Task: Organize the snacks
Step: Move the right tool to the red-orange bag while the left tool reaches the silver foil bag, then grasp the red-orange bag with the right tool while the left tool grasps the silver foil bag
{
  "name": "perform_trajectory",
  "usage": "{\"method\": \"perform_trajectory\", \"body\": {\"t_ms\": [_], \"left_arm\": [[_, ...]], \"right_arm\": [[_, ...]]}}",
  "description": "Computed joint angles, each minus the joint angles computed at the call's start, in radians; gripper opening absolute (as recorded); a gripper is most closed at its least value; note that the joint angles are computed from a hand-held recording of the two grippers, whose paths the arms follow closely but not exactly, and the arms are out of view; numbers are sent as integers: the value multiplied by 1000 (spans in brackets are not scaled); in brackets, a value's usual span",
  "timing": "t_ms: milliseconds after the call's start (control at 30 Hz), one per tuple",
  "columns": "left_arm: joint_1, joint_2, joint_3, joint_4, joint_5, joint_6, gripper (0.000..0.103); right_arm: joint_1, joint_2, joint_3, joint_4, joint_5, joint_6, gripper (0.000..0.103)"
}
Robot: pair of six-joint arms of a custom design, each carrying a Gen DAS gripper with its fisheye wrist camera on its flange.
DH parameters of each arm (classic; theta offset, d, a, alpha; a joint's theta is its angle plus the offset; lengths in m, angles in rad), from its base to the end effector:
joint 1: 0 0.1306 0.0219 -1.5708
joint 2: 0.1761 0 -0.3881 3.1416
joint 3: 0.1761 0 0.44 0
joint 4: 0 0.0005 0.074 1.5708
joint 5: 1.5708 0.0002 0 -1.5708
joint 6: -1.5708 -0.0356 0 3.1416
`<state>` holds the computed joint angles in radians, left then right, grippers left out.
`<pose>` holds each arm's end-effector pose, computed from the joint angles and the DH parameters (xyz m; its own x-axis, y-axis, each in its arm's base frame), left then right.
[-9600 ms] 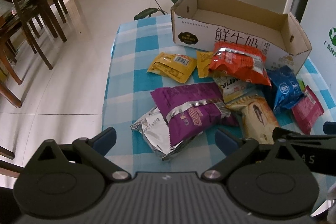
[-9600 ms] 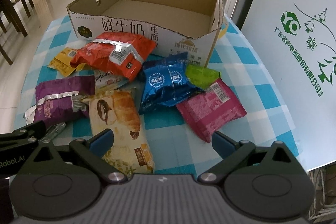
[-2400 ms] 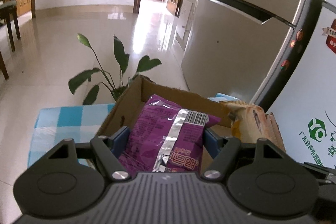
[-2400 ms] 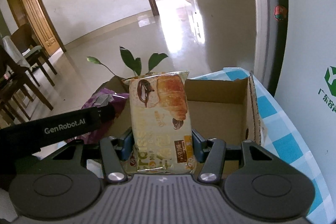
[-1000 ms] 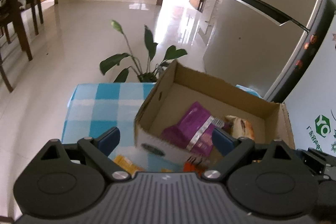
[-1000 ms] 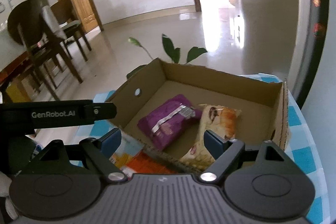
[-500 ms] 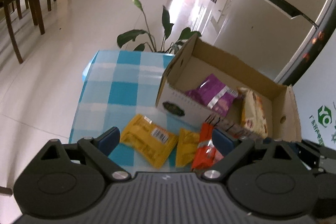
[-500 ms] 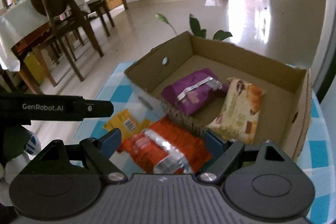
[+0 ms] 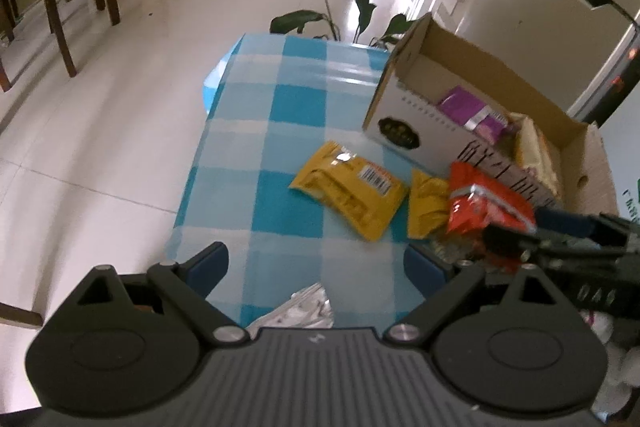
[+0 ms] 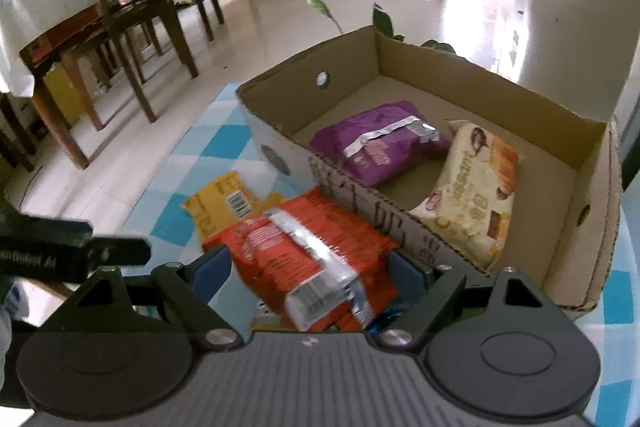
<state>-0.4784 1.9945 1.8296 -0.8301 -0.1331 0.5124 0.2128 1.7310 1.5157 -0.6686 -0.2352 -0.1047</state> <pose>0.6538 -0.3343 0.2870 -0.8412 -0.1111 -0.5291 -0.0233 0.9852 -0.1699 0.6323 0.1446 0.3188 -0.7882 -0.0663 -0.6118 -0.2689 0.9314 0.2455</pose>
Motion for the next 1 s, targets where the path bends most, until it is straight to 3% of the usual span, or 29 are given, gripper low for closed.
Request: {"method": "perform_trajectory", "body": {"t_ms": [100, 433, 700, 1000], "left_arm": [[1, -3, -11, -7, -5, 0, 94], [-2, -19, -67, -42, 1, -25, 94], [-17, -6, -72, -65, 11, -39, 94], [-33, 12, -65, -87, -25, -40, 97]], "right_arm": [[-3, 7, 4, -10, -8, -6, 89], [6, 7, 31, -137, -141, 129, 89], [4, 6, 34, -99, -80, 32, 89], [21, 49, 69, -110, -37, 15, 90]]}}
